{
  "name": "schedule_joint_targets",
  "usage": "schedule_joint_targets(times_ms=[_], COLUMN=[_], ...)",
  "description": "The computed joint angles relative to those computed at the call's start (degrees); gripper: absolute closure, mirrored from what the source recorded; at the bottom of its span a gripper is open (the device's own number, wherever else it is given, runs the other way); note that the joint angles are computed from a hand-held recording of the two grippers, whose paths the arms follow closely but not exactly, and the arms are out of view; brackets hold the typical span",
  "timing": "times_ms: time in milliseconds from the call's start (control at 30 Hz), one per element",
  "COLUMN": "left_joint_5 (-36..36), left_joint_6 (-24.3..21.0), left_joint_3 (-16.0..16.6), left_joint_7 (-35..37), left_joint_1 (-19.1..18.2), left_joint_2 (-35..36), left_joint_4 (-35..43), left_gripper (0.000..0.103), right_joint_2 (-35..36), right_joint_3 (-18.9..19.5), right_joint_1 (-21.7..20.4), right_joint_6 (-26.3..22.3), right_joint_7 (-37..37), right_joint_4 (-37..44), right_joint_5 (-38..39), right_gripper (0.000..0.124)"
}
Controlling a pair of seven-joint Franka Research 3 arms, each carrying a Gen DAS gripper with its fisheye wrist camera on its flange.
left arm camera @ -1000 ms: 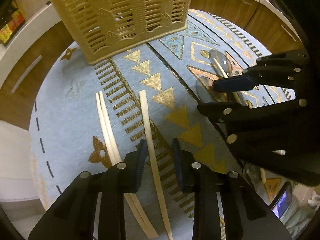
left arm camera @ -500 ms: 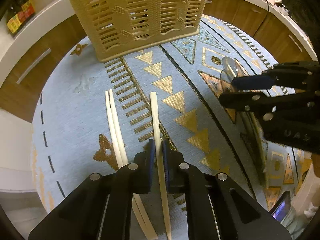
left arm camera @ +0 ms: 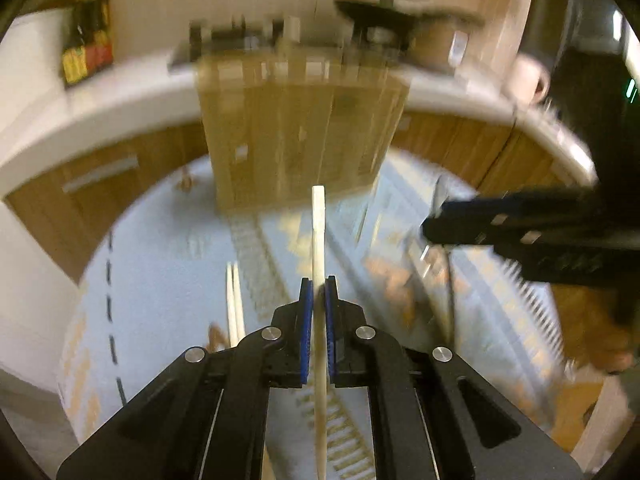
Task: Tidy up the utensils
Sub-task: 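Lift the chopstick with the left tool while the right lifts the spoon toward the basket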
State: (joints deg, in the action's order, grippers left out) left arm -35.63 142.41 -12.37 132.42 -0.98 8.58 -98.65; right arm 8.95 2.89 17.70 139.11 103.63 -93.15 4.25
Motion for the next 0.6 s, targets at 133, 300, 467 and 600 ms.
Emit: schedule_joint_targets(times_ms=[133, 300, 467, 600], left_joint_5=[-10.7, -19.5, -26.0, -28.0], left_joint_6=[3.3, 6.0, 8.8, 13.3], left_joint_3=[-1.1, -1.4, -3.3, -6.2], left_joint_7=[6.3, 11.5, 15.0, 16.7], left_joint_1=[0.5, 0.1, 0.0, -0.5], left_joint_2=[-1.1, -0.6, 3.7, 7.7], left_joint_4=[1.5, 6.0, 14.8, 21.2], left_gripper=[0.099, 0.099, 0.099, 0.099], right_joint_2=[-1.9, -1.2, 1.2, 4.3], right_joint_3=[0.1, -0.6, -2.7, -7.3], right_joint_1=[0.0, 0.4, 1.4, 3.8], right_joint_6=[5.5, 10.6, 15.0, 17.5], right_joint_7=[-1.1, 1.3, 5.7, 15.6], right_joint_4=[-1.1, 1.6, 7.1, 13.3], right_joint_5=[-0.5, -4.7, -12.0, -24.8], right_gripper=[0.093, 0.093, 0.093, 0.093])
